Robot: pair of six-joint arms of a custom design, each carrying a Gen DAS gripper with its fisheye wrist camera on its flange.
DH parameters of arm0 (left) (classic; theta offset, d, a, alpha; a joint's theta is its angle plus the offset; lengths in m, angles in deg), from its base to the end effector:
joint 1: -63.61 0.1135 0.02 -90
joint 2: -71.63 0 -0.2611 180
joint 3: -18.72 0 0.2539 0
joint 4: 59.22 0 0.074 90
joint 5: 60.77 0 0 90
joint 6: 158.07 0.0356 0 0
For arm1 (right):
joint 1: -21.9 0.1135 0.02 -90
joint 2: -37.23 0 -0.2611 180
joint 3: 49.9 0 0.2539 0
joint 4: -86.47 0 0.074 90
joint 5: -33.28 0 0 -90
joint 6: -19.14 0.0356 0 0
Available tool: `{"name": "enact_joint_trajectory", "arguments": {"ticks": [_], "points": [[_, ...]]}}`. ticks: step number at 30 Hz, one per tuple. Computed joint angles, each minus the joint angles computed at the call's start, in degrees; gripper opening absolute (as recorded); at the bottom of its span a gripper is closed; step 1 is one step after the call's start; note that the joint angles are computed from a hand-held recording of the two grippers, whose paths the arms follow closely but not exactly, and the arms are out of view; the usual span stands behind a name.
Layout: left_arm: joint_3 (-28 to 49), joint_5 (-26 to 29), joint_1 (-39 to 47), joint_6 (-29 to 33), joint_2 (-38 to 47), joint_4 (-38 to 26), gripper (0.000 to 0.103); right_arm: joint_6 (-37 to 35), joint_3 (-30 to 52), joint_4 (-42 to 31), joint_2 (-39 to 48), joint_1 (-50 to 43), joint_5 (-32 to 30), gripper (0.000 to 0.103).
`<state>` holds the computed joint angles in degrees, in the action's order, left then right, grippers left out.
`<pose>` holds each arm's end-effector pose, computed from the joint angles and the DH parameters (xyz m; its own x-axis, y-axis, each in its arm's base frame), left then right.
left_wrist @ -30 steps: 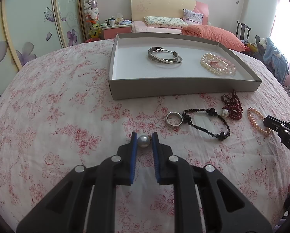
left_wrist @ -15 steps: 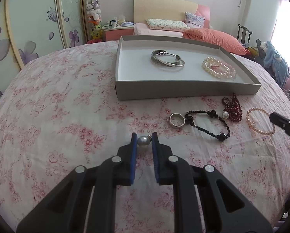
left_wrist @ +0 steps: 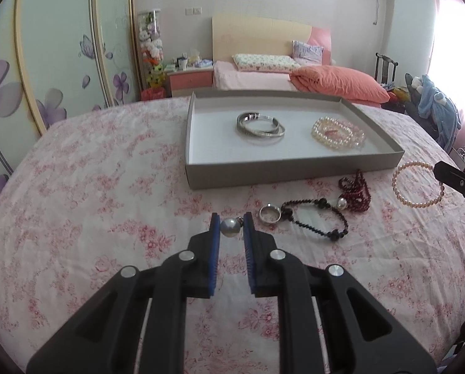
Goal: Organize jewelry
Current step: 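Carry the pearl earring and pink pearl bracelet over the grey tray with both grippers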
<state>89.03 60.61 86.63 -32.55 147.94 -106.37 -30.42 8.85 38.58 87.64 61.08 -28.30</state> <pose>0.2588 0.0898 0.2571 -0.6264 0.2728 -0.7302 0.3901 0.9207 0.0093 0.1549 0.1044 0.2845 -0.5515 0.2864 -0.7834 0.1138 0.9563 0.2695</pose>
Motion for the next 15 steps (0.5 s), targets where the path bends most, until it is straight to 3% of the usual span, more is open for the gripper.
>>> {"name": "enact_joint_trajectory", "arguments": {"ticks": [15], "points": [[-1.8, 4.3, -0.5, -2.1, -8.5, 1.8, 0.016, -1.1, 2.6, 0.1, -0.4, 4.5, 7.3, 0.006]]}}
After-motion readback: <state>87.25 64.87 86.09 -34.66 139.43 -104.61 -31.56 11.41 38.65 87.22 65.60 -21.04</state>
